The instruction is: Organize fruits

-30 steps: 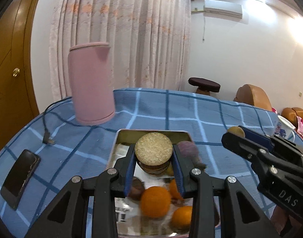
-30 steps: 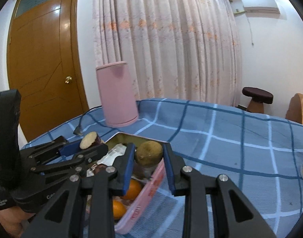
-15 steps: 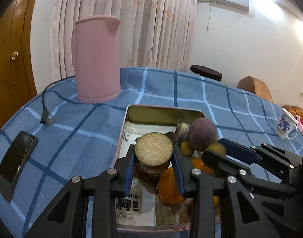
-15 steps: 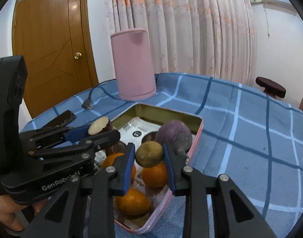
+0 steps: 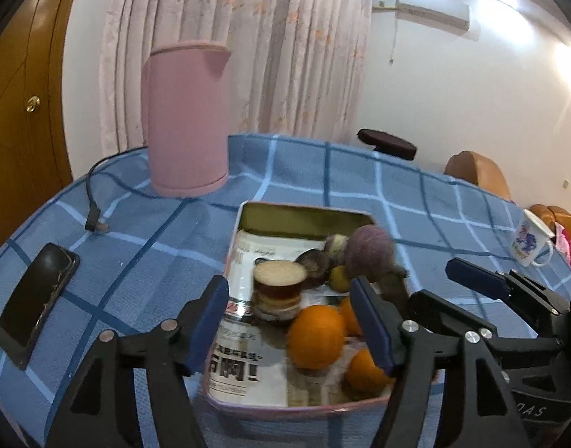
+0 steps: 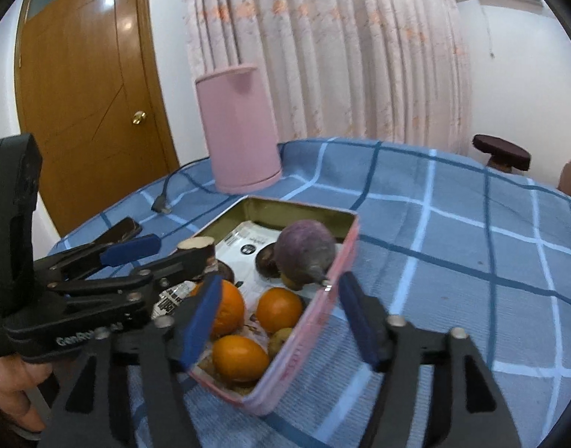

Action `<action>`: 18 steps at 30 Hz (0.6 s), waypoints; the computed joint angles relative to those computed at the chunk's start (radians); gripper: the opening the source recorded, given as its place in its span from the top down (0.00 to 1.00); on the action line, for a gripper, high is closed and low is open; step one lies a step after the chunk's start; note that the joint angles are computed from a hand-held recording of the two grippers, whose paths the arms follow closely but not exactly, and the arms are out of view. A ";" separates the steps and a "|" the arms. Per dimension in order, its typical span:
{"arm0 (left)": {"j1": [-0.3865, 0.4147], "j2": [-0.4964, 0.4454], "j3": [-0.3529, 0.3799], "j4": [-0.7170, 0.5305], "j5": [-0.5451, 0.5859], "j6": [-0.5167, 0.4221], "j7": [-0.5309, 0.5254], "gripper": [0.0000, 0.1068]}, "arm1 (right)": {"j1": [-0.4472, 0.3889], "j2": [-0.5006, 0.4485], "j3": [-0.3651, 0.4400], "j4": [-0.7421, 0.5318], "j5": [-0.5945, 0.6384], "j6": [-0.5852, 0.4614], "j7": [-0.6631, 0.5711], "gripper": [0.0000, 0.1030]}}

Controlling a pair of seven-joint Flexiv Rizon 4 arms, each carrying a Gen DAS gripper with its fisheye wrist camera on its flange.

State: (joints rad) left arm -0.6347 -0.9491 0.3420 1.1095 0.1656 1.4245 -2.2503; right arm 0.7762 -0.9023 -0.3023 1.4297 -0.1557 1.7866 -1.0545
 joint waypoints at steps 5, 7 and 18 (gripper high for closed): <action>-0.028 0.018 0.018 0.014 0.021 0.038 0.003 0.33 | 0.144 0.029 -0.190 0.099 0.101 0.042 0.014 0.20; -0.039 0.023 0.028 0.020 0.022 0.053 0.004 0.32 | 0.221 0.026 -0.286 0.138 0.162 0.057 0.013 0.14; -0.077 0.024 0.049 0.020 0.005 0.068 0.042 0.32 | 0.367 0.040 -0.458 0.247 0.296 0.060 0.019 0.08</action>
State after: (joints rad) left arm -0.7119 -0.9249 0.3909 1.1294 0.1702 1.4927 -2.2087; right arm 1.1436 -0.8627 -0.7603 1.6769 0.1398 1.8471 -1.0358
